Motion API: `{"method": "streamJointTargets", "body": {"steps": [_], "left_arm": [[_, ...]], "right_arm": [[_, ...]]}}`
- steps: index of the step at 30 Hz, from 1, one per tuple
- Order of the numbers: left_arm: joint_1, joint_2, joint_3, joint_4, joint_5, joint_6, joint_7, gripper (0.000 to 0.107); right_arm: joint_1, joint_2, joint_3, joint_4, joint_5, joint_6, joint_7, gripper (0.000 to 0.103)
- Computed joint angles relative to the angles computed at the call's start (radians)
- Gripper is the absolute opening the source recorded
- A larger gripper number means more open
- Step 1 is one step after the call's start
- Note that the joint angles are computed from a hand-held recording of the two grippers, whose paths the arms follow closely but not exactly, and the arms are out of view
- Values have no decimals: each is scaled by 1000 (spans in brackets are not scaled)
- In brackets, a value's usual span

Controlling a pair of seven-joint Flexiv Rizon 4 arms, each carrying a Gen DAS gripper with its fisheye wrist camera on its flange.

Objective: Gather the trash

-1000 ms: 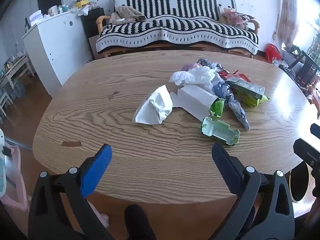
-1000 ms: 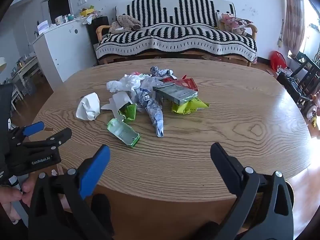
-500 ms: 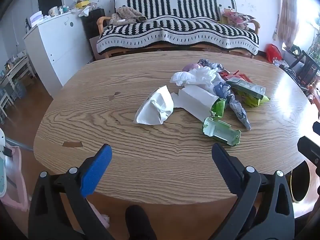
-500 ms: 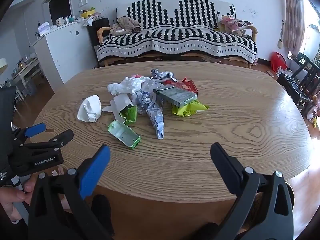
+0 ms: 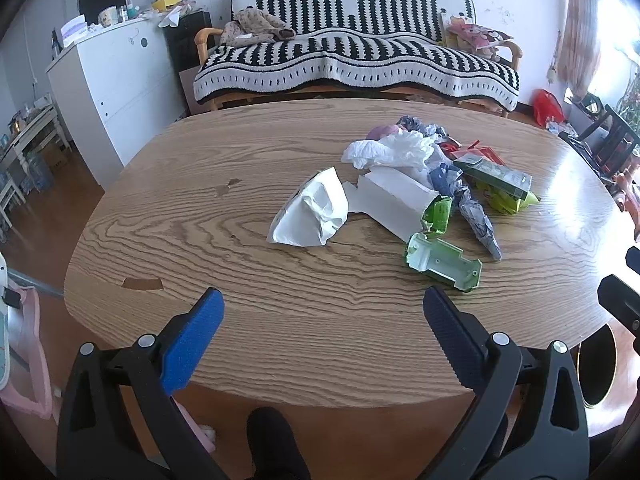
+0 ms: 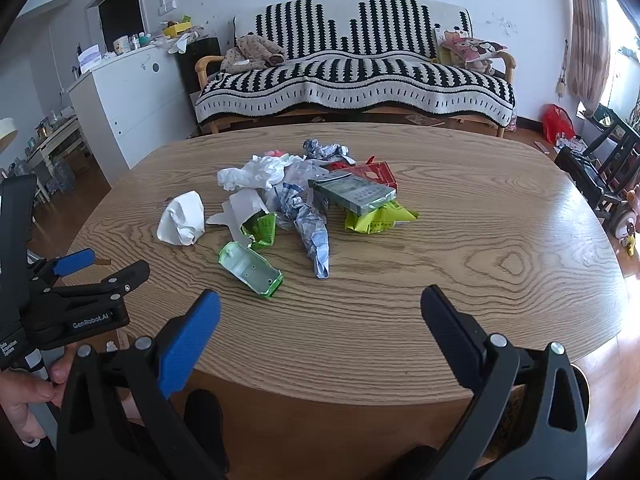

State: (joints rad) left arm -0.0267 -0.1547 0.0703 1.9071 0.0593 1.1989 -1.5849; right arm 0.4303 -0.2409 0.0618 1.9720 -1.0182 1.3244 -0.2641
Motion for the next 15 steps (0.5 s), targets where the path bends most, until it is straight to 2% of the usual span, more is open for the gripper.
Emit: {"method": "streamJointTargets", "body": {"steps": [15], "left_arm": [[0, -4, -1, 0, -5, 1, 4, 97]], "right_arm": [[0, -1, 0, -1, -2, 1, 0, 97]]}}
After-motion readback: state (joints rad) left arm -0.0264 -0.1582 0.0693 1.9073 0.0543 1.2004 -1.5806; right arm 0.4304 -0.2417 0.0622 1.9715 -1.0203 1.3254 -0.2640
